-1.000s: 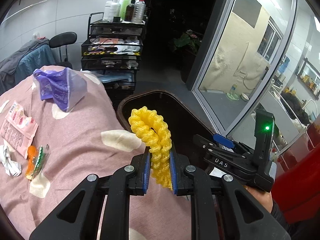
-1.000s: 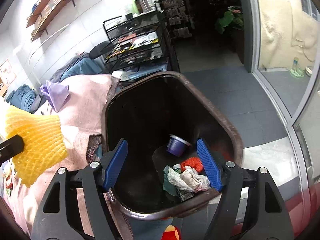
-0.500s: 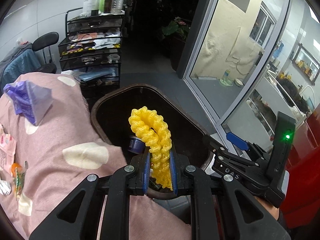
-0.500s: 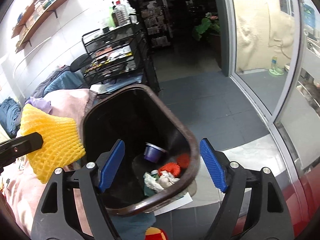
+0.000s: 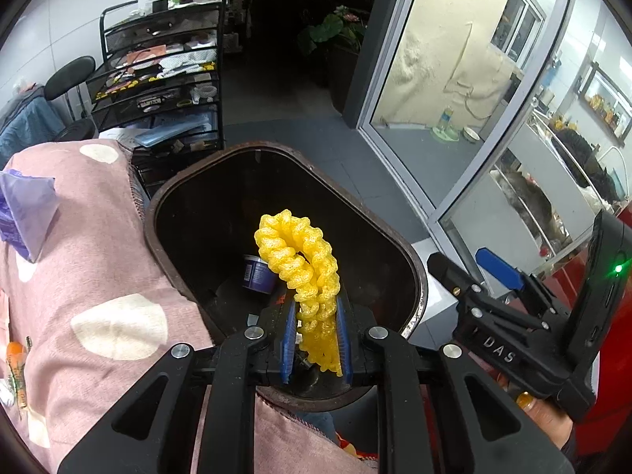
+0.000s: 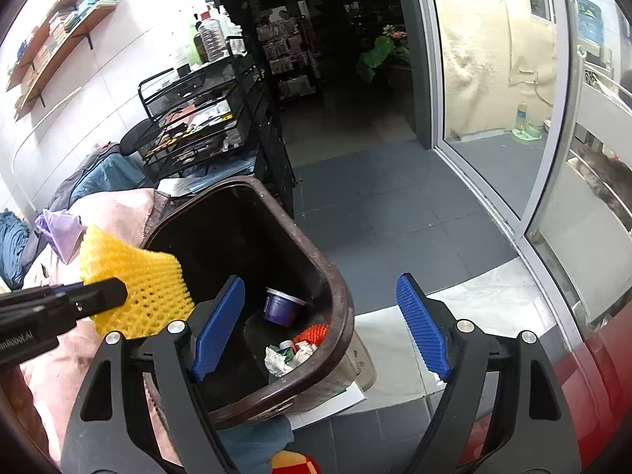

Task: Collect trash
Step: 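Move the yellow foam net over the bin and open the left gripper, then return both grippers from the bin to the table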

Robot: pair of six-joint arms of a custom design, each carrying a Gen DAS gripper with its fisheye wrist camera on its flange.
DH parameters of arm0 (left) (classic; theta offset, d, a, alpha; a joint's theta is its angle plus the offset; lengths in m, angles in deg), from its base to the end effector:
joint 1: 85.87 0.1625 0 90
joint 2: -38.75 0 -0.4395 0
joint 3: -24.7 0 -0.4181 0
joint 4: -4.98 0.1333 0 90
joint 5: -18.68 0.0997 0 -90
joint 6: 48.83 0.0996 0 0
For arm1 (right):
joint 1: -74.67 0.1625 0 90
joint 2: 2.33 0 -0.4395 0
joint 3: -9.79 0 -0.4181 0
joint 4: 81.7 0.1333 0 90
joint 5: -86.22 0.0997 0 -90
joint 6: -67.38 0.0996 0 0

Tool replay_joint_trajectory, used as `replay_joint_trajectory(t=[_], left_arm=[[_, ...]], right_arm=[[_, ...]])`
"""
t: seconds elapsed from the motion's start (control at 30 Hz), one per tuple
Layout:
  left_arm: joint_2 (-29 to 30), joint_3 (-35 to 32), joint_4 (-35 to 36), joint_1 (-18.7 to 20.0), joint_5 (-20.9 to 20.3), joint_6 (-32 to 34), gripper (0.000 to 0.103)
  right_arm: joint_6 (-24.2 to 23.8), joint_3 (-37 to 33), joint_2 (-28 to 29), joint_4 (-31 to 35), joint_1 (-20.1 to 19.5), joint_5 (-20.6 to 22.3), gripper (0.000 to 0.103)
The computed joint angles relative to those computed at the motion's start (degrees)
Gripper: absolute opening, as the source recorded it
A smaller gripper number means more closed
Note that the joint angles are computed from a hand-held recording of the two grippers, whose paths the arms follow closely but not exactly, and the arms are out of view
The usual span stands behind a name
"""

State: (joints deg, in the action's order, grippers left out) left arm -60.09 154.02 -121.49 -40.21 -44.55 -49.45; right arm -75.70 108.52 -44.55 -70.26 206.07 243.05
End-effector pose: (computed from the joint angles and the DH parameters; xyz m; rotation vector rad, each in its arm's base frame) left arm -0.1530 -0.4115 0.3067 0.9829 2.5410 -0.3796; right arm 0.3477 -0.3313 0.0354 -0.1926 -2.1644 1.2235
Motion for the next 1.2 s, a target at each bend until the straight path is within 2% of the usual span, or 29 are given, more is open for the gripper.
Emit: replay_joint_trajectory(t=[0.03,0.1,0.17,0.3,0.5,0.63,0.8,1.07,1.2], left_arm=[[0.1,0.0,0.4,0.0,0.3,0.0,0.023],[0.3,0.1,0.3,-0.2,1.5,0.0,0.048],[-0.3,0.8,-1.1,-0.6,2.0,0.4,0.065],[-1.0,1.3,-1.6,-1.3,3.1,1.3,0.085],[-3.0,3.3,-1.9,-3.9,7.9,2.9,0.093],[-5.3,4.3,-2.2,-4.8,9.4,2.9,0.095],[-9.3,5.8,-3.1,-6.4,13.3,3.1,0.096],[-17.9,7.7,-1.2,-8.4,19.4,2.6,0.098],[-22.4,7.4,2.1,-7.6,20.8,0.9,0.098]], right_arm=[[0.1,0.1,-0.1,0.0,-0.1,0.1,0.080],[0.3,0.1,-0.1,0.2,-0.2,0.3,0.081],[0.5,0.2,-0.2,0.2,-0.4,0.5,0.081],[1.5,0.4,-0.3,0.6,-0.5,1.0,0.085],[1.0,0.5,-0.6,-0.4,-0.6,0.9,0.089],[-0.7,0.3,-0.5,-1.2,-0.3,0.5,0.089],[-2.8,-0.3,-0.3,-2.2,0.5,-0.5,0.089],[-8.1,-4.7,2.6,-2.4,2.2,-4.6,0.089],[-11.1,-8.0,4.8,-1.5,3.1,-7.5,0.089]])
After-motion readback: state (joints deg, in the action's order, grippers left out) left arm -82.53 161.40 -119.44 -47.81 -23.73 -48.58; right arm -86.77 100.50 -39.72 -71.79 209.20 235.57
